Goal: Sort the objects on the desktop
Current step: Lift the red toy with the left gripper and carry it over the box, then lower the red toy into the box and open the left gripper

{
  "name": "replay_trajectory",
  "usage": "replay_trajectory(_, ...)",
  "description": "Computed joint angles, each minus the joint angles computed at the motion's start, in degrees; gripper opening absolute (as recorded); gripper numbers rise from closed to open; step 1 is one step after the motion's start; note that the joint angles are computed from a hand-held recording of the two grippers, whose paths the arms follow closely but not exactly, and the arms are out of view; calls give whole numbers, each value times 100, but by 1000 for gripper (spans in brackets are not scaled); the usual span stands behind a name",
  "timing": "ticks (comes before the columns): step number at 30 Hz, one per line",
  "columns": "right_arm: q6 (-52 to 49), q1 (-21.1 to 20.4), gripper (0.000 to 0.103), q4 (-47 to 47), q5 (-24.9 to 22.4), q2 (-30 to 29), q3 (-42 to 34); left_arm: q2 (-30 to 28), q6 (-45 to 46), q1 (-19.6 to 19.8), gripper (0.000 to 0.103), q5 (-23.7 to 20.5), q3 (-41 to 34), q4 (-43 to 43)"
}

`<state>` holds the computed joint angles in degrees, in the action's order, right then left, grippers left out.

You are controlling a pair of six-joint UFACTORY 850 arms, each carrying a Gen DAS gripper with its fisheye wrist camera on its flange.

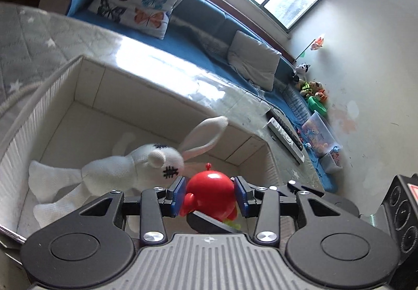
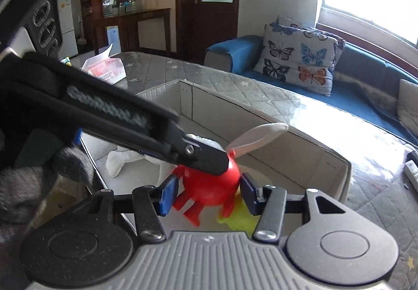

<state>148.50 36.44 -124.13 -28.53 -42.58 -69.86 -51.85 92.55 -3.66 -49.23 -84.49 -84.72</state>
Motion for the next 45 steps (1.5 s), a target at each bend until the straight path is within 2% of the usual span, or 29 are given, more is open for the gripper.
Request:
replay_trajectory(4, -887, 91, 53, 694, -43, -152, -188, -164, -238, -27, 41, -5, -147, 164)
replay_trajectory(14, -1224, 137, 53, 1038, 56, -144, -213, -288, -375, -105, 41, 80, -274, 256)
replay_trajectory(20, -1877, 183, 54, 1879, -172, -199, -317, -122, 46, -35, 41, 80, -29, -18)
replay_trajectory(24, -1530, 167, 54, 1581, -186, -156, -221, -20, 212, 19, 41, 35, 105, -140)
replay_trajectory(36, -321, 478, 55, 973, -790, 278, 368, 522, 1045, 251, 41, 2, 837, -437)
replay_trajectory(37, -235, 523, 56, 948, -842, 319, 430, 578, 1125, 285, 41, -22, 921, -467)
replay_trajectory(39, -18, 649, 71, 917, -987, 408, 566, 666, 1214, 347, 41, -50, 1048, -484)
replay_trajectory(43, 303, 894, 73, 906, -1184, 495, 736, 851, 1397, 485, 41, -113, 1335, -524)
replay_trajectory(45, 458, 1022, 82, 915, -1267, 518, 808, 933, 1562, 566, 41, -170, 1491, -600)
